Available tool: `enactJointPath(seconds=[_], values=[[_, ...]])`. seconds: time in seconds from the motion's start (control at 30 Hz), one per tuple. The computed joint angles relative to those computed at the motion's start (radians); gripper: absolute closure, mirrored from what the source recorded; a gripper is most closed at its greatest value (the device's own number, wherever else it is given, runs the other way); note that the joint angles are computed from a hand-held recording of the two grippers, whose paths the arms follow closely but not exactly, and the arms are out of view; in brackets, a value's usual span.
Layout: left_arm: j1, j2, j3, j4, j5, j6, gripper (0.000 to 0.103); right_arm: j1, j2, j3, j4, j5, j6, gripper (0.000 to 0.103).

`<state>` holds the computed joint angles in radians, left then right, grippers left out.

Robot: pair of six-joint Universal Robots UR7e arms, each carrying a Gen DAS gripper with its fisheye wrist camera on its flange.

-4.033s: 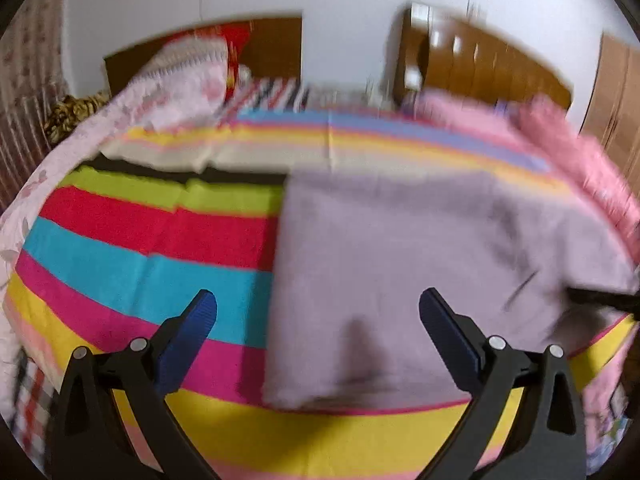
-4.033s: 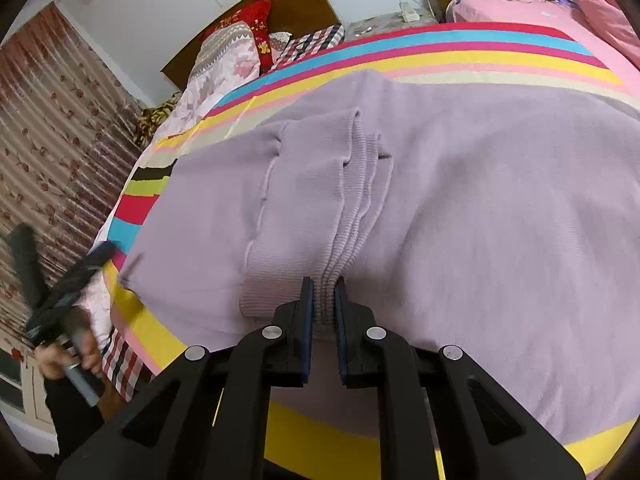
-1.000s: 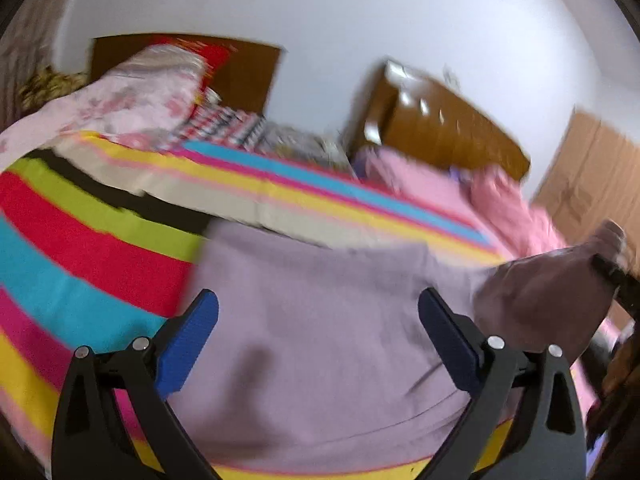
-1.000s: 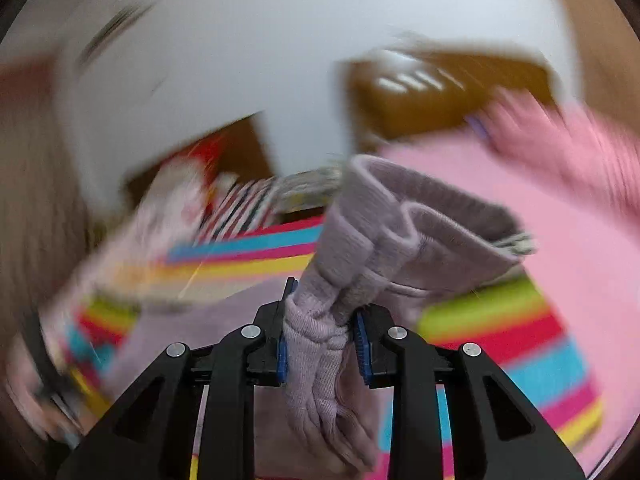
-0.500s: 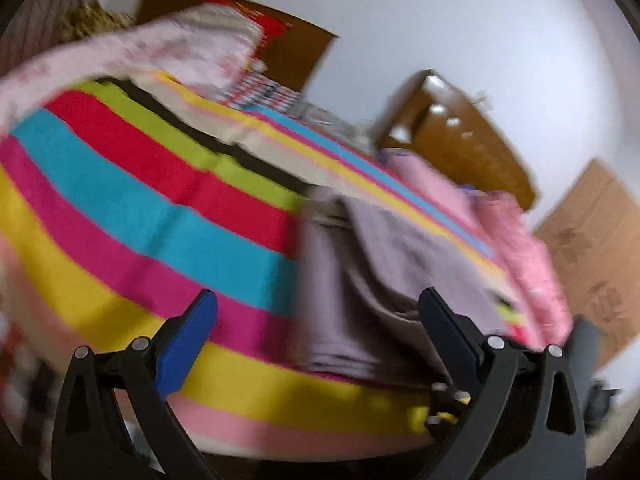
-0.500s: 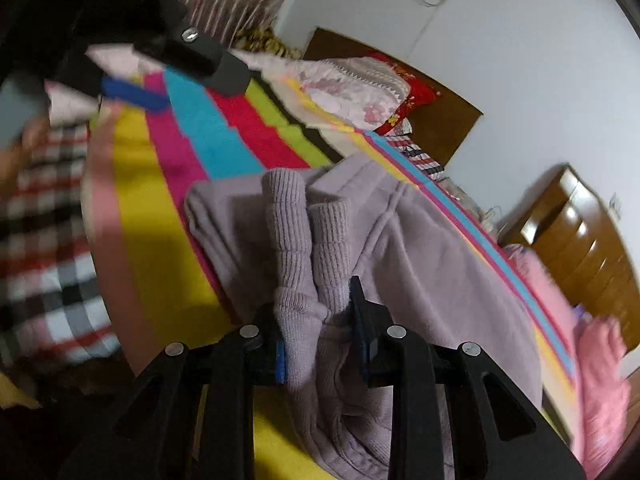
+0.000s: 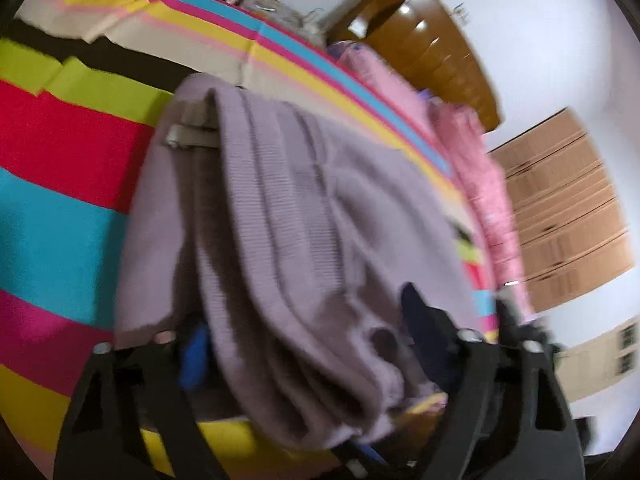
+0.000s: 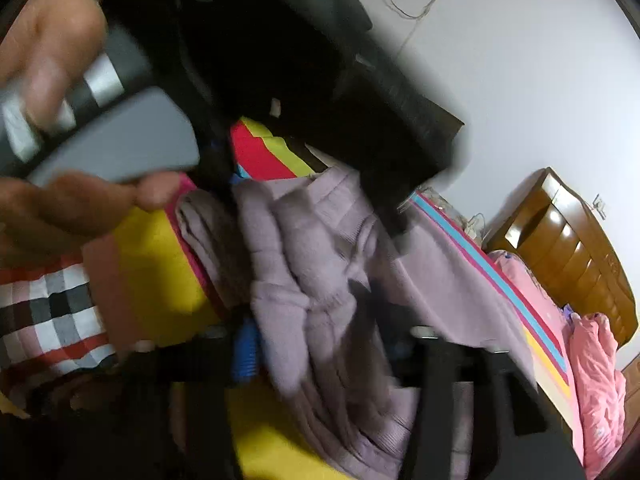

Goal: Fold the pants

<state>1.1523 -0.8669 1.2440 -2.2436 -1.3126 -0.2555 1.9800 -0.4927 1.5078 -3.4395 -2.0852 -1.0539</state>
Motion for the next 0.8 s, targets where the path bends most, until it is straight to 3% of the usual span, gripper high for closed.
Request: enactJointPath(seconds=[0.1, 0.2, 0.27, 0.37, 0.4, 0.5, 0.57, 0.6, 0.67, 0.8], values=[[0.001, -0.010, 0.029, -0.038, 0.023, 0.005, 0.043, -0.017, -0.095, 0.115, -0.061, 0.090, 0.008, 0.030], [0.021, -0.033, 0.066, -0.090, -0.019, 0.007, 0.051, -0.054, -0.215, 0.261, -0.195, 0.181, 0.063, 0.020], [0.029, -0.038, 0.086, -0.128, -0.039, 0.015, 0.053, -0.077, -0.269, 0.313, -0.241, 0.155, 0.146, 0.015], [0.035, -0.058, 0.132, -0.191, -0.067, 0.037, 0.051, -0.118, -0.326, 0.353, -0.188, 0.011, 0.325, 0.015], [0.036, -0.060, 0.136, -0.194, -0.071, 0.042, 0.051, -0.125, -0.323, 0.359, -0.199, -0.030, 0.342, 0.015], [0.038, -0.067, 0.138, -0.181, -0.089, 0.041, 0.042, -0.147, -0.311, 0.346, -0.203, -0.101, 0.400, 0.015], [0.038, -0.057, 0.125, -0.177, -0.116, 0.053, 0.023, -0.157, -0.304, 0.333, -0.192, -0.100, 0.429, 0.015], [0.035, -0.053, 0.121, -0.174, -0.125, 0.065, 0.019, -0.157, -0.293, 0.323, -0.192, -0.108, 0.424, 0.015], [0.020, -0.048, 0.121, -0.162, -0.094, 0.086, 0.011, -0.159, -0.264, 0.295, -0.209, -0.137, 0.385, 0.016], [-0.010, -0.034, 0.115, -0.140, -0.003, 0.093, 0.008, -0.164, -0.243, 0.262, -0.239, -0.142, 0.379, 0.016]])
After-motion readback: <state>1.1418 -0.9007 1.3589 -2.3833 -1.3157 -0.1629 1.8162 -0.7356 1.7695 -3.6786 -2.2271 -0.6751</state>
